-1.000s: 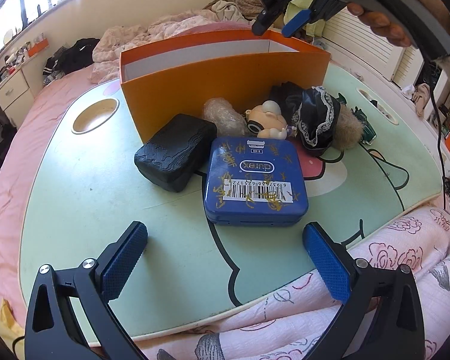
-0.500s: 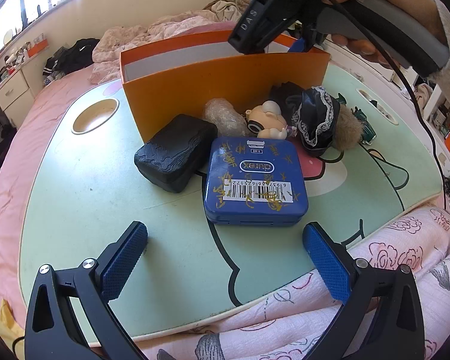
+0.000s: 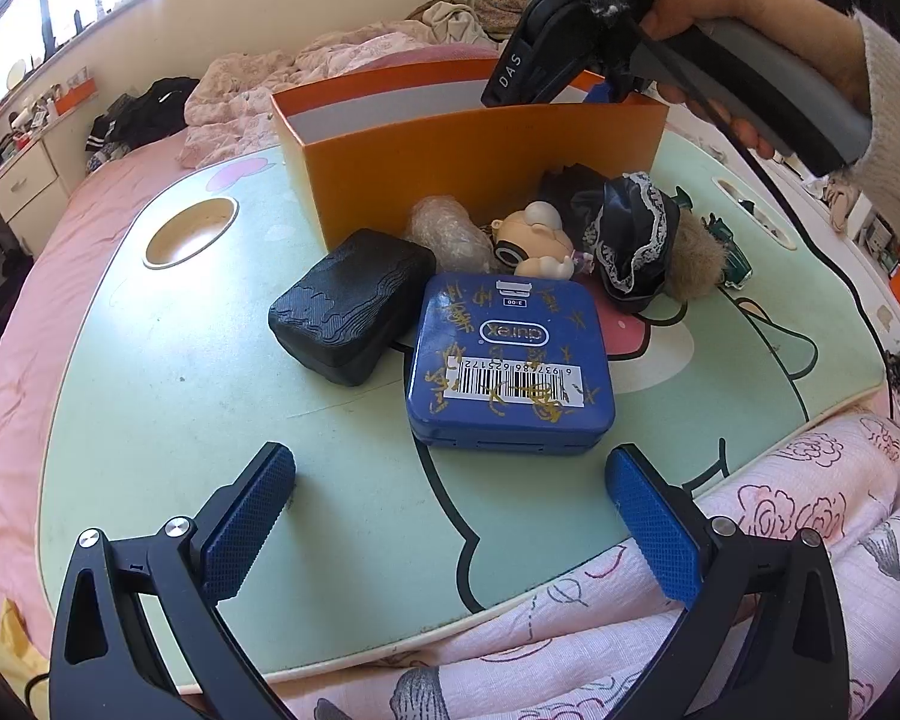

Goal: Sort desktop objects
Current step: 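Reach into the box and grasp the brown card box with the right gripper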

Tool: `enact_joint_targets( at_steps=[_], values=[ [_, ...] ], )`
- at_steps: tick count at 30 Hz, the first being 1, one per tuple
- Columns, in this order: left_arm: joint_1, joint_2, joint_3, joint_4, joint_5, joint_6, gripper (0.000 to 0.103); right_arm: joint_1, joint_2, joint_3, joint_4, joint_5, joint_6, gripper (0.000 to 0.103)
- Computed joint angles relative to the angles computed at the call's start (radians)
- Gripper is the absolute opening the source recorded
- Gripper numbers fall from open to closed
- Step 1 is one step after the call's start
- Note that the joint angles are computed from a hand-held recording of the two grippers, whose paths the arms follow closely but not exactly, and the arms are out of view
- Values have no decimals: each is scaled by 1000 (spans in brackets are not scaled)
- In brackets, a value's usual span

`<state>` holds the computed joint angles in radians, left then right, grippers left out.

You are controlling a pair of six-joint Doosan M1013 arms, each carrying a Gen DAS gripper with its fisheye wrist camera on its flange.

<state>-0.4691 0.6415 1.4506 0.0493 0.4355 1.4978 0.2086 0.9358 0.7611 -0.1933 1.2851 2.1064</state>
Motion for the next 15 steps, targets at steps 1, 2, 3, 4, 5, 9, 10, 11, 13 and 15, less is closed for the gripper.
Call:
enact_joint_targets(
  at_steps=[1,2,3,4,5,9,10,11,13,15],
  values=[
    [0,0,0,0,0,-1,103,0,-10,17,-4,-23,10,60],
    [0,0,0,0,0,-1,103,0,-27,45,-4,-62,23,60],
    [-1,0,0,1,0,-3,103,-1,-32,53,4,-88,28,58],
    [-1,0,0,3,0,-4,103,-4,-48,79,16,-126,37,56],
    [-1,0,0,3,0,-5,103,-6,-64,105,21,-165,47,54],
    [-2,0,0,4,0,-6,103,-30,-118,181,118,-274,48,6],
    [-2,0,0,4,0,-6,103,-40,-103,155,161,-271,25,6],
    [-1,1,-1,3,0,-6,103,-52,-113,172,220,-289,0,6],
    [-1,1,-1,4,0,-6,103,-64,-118,179,251,-298,-10,9],
    [-1,1,-1,3,0,-5,103,-70,-133,203,275,-330,-11,23]
  ],
)
